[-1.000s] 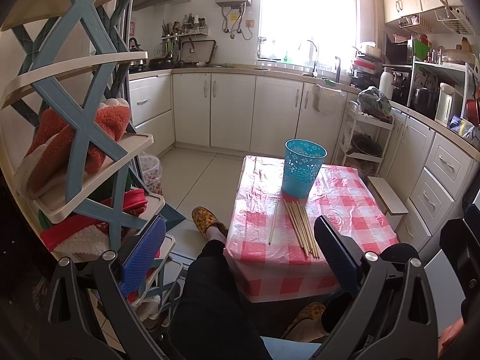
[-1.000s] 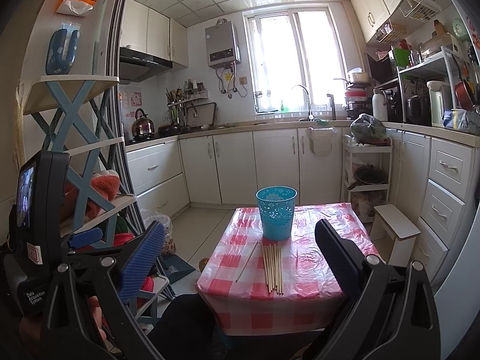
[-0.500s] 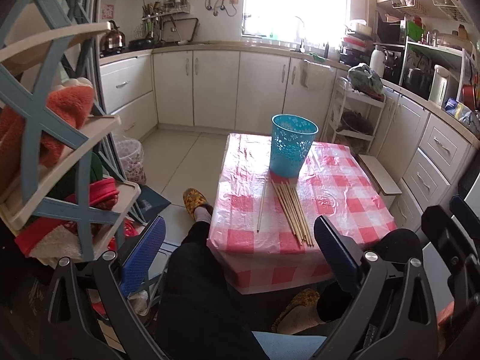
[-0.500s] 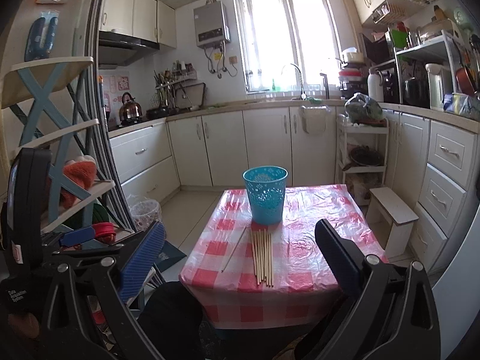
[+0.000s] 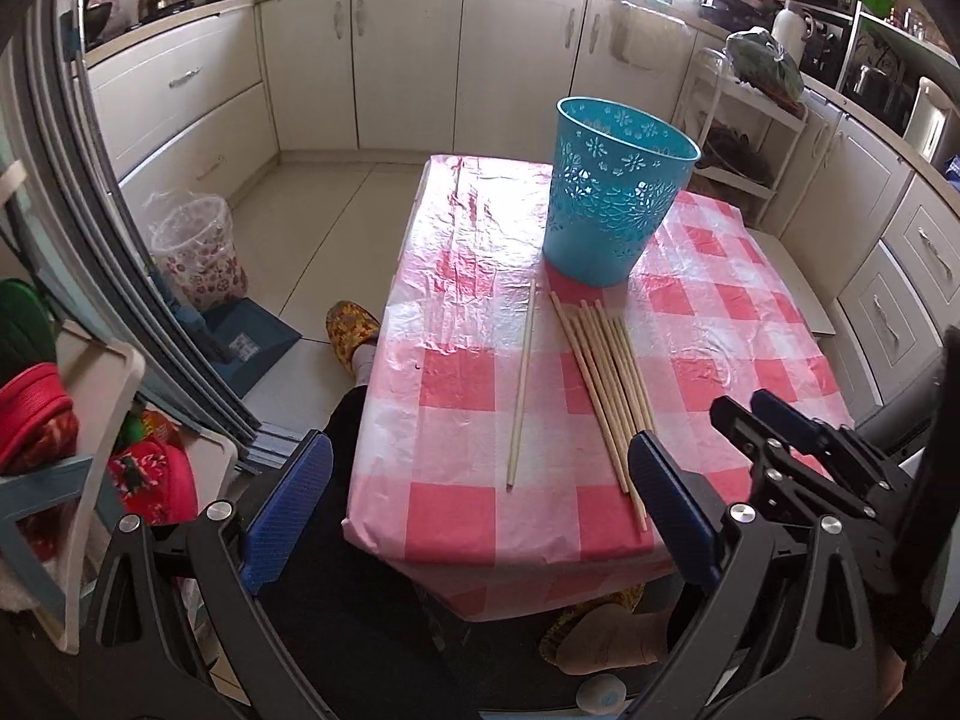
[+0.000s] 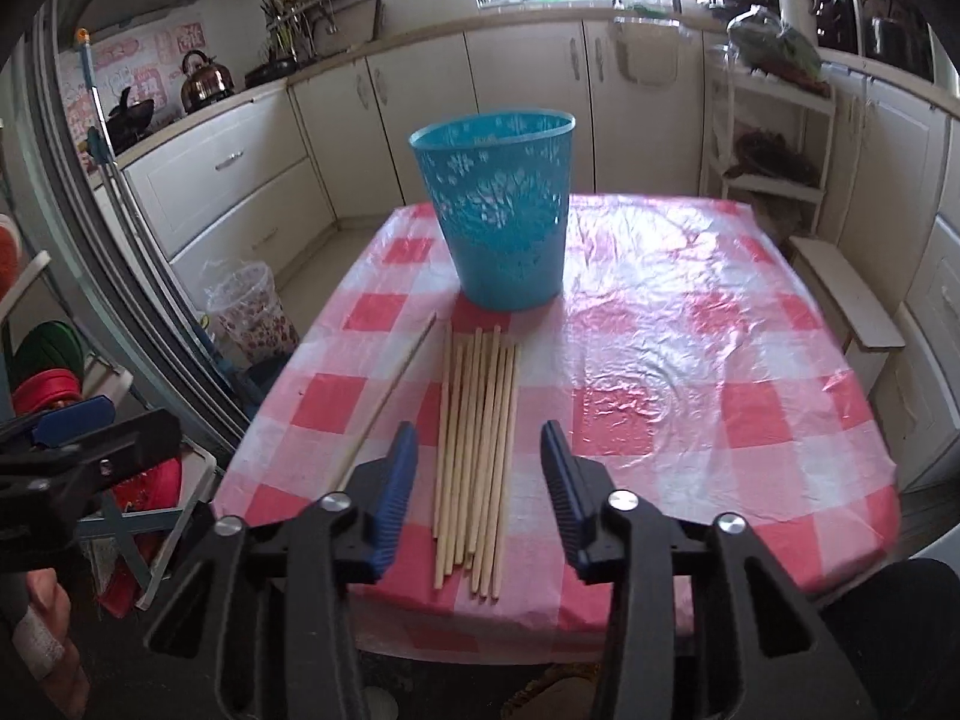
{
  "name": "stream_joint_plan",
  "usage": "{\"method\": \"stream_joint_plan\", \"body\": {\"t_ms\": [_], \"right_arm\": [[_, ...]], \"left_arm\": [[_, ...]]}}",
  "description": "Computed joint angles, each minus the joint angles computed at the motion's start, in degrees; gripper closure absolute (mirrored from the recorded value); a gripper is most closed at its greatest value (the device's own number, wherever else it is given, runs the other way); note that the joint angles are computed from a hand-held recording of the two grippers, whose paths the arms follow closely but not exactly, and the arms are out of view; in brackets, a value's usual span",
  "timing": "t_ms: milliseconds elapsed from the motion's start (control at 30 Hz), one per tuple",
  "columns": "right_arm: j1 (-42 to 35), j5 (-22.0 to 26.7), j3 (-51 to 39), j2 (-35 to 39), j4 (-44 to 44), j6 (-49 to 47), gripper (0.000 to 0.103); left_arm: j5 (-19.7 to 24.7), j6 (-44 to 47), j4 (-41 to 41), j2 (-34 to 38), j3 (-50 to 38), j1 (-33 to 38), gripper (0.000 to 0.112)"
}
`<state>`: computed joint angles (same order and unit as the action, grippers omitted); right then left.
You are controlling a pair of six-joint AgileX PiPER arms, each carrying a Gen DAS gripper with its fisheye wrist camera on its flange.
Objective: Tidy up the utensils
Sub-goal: 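Lower the left gripper onto a wooden chopstick and close it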
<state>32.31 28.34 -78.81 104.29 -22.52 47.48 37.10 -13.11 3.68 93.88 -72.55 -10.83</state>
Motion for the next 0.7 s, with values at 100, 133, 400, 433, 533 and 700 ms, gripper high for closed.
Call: {"method": "stream_joint_plan", "body": {"t_ms": [100, 133, 400, 433, 533, 700], "right_arm": [[-3.73, 0.25, -7.17, 7.76, 9.83, -9.33, 0.077], [-4.45, 0.89, -9.41, 9.96, 11.66, -11.11, 0.078], [-6.64, 4.35, -18.52, 18.20, 16.23, -19.29, 0.091], [-6.56, 4.77, -19.11, 18.49, 15.66, -19.76, 0.091], [-7.40, 6.42, -21.73, 19.90, 16.88, -23.97, 0.093], [-8.92, 8.28, -24.12, 21.21, 19.14, -31.99, 0.095]], "left_arm": [[0.18, 0.11, 0.10, 7.27, -5.85, 0.24, 0.017], [0.81, 0.52, -0.21, 9.82, -8.14, 0.43, 0.017], [5.28, 0.96, 0.67, 24.50, -23.05, 0.39, 0.017], [5.96, 0.84, 1.18, 26.05, -24.92, 0.17, 0.017], [8.39, 1.04, 2.14, 30.95, -31.06, -0.46, 0.017], [14.49, 2.77, 2.89, 39.35, -43.56, -1.49, 0.024]]}}
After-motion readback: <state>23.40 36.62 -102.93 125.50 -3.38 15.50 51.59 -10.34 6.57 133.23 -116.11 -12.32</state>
